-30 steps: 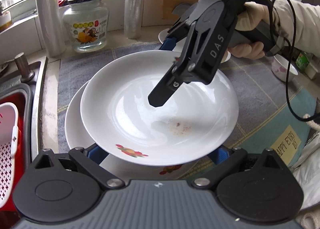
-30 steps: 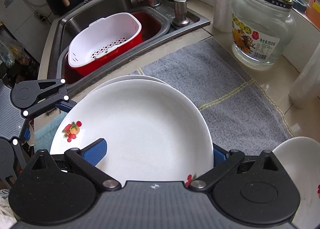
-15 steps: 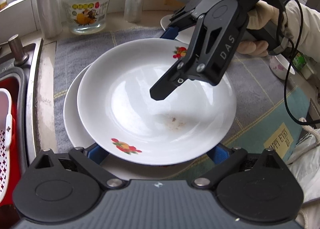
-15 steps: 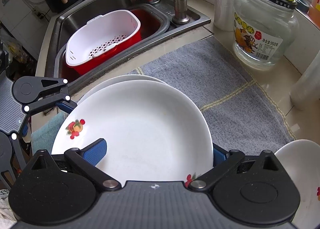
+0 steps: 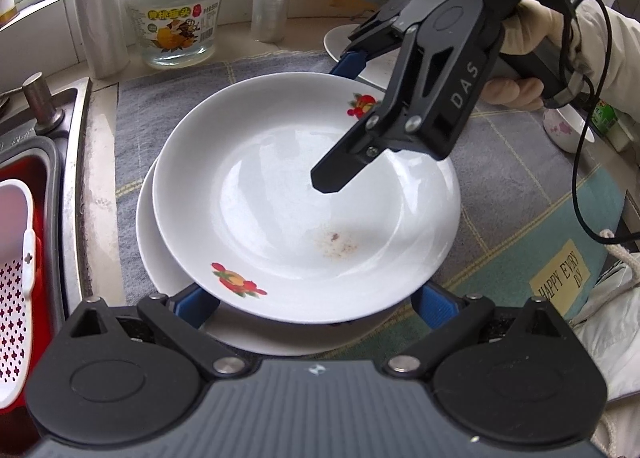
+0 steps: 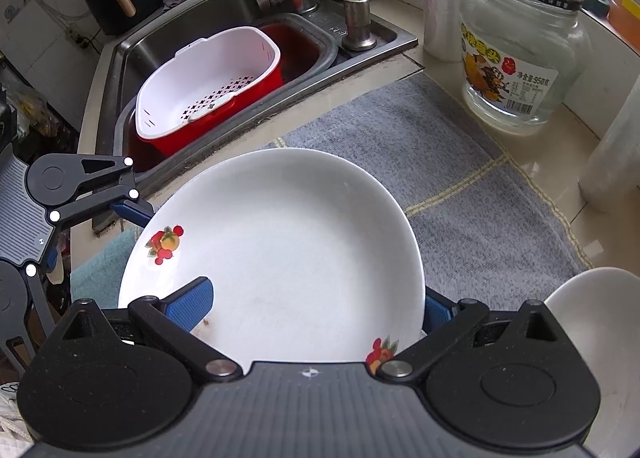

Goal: Organize plates and bowls
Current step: 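Lower the plate onto the towel beside the sink and open the right tool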

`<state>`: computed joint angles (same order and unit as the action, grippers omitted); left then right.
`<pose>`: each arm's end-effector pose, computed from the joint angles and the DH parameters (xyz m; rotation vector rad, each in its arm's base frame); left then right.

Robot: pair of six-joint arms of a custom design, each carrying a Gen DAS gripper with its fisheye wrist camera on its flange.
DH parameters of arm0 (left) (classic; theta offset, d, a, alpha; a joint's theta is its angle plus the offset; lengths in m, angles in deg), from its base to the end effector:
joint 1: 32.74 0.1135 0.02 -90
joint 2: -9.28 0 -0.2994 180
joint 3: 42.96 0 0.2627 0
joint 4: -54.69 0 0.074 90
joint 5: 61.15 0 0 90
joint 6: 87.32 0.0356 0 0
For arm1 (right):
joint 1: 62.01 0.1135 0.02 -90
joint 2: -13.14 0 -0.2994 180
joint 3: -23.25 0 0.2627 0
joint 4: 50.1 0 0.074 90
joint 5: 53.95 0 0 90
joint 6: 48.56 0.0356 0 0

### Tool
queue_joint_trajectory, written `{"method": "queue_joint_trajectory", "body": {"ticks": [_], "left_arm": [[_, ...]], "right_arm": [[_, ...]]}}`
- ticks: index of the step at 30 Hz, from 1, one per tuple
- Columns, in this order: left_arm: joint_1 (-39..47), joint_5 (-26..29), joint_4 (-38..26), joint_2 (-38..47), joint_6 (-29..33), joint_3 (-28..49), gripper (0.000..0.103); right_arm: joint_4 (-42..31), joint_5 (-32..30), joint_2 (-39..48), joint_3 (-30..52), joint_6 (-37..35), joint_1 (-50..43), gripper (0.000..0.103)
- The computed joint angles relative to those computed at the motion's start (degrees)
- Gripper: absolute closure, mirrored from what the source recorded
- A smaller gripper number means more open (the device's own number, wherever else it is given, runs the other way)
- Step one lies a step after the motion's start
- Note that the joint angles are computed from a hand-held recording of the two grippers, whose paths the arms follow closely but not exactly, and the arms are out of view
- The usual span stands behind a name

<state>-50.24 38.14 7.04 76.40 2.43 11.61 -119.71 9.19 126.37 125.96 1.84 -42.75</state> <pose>0.2026 -0.0699 0.2376 0.4514 2.5962 -0.3196 0.3860 0.1519 0.2365 -1.4396 2.4331 0.6212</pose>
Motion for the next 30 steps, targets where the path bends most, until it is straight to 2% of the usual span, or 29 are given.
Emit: {"method": "queue_joint_trajectory", "body": {"ticks": [18, 30], "left_arm": [[-1.1, -1.4, -1.6, -1.1, -1.7, 0.5, 0.003], [-1.0, -1.4, -2.1, 2.2, -0.3, 1.9, 0.003]], "right_arm": [[-0.8, -2.4, -3.8, -4.7, -0.1, -2.9, 0.0], [-1.2, -3.5, -6.8, -6.6, 1.3, -4.5, 0.0]]}}
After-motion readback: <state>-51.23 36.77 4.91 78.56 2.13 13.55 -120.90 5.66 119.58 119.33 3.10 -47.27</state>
